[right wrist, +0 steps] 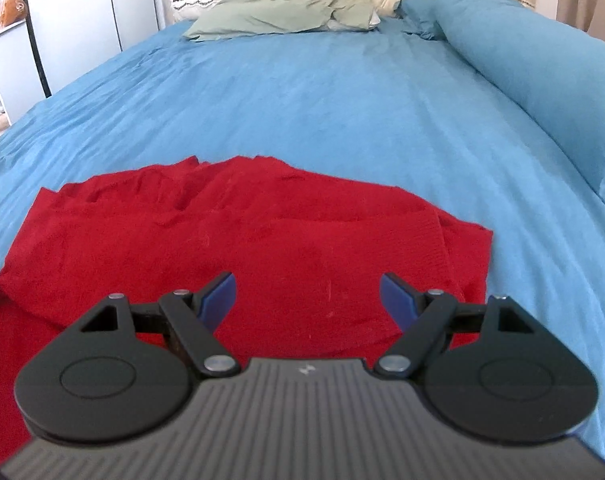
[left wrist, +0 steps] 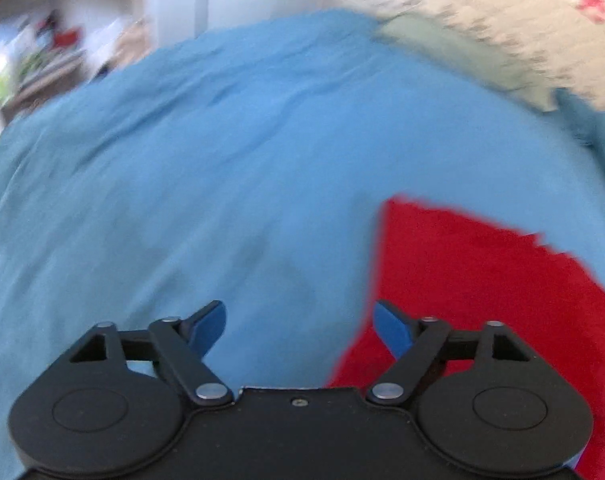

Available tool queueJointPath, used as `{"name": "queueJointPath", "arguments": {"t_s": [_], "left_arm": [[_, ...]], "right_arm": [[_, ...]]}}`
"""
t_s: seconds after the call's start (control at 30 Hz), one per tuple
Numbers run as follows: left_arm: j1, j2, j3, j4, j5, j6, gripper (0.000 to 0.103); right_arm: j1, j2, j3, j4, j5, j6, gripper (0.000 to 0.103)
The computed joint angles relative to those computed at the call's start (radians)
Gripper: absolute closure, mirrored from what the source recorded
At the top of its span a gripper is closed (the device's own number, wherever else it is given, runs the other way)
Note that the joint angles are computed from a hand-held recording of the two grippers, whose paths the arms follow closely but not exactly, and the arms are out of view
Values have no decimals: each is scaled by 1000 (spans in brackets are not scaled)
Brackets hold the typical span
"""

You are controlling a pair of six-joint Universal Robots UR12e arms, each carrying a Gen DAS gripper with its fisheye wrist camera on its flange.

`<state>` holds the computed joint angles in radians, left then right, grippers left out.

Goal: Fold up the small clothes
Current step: 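Move both tools to the hem of the narrowed sweater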

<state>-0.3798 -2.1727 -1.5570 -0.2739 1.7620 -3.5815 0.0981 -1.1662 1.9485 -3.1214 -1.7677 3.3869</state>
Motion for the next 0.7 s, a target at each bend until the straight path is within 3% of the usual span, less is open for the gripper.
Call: {"name": "queueJointPath", "arguments": {"t_s": [0.03, 0.17, 0.3, 0.4, 0.47, 0.57, 0.7], "left_arm": [[-2, -7, 17, 20, -30, 46, 6], [2, -54, 91, 29, -186, 129, 6], [-12, -99, 145, -35, -141, 193, 6], [-13, -109, 151, -108, -115, 188, 6], [-4, -104, 135, -101, -129, 170, 5], [2, -78, 113, -109, -118, 164, 6], [13, 16, 14, -124, -132, 138, 6]], "right_arm": [[-1, 3, -5, 0, 2, 1, 8], [-6, 34, -37, 17, 10, -14, 9], [-12, 43, -39, 85, -2, 18, 9], [-21, 30, 1, 43, 9, 15, 8], [-22, 19, 12, 45, 1, -1, 9], [-19, -8, 30, 49, -20, -12, 8], [-23, -92, 87, 53, 3, -2, 8]]}}
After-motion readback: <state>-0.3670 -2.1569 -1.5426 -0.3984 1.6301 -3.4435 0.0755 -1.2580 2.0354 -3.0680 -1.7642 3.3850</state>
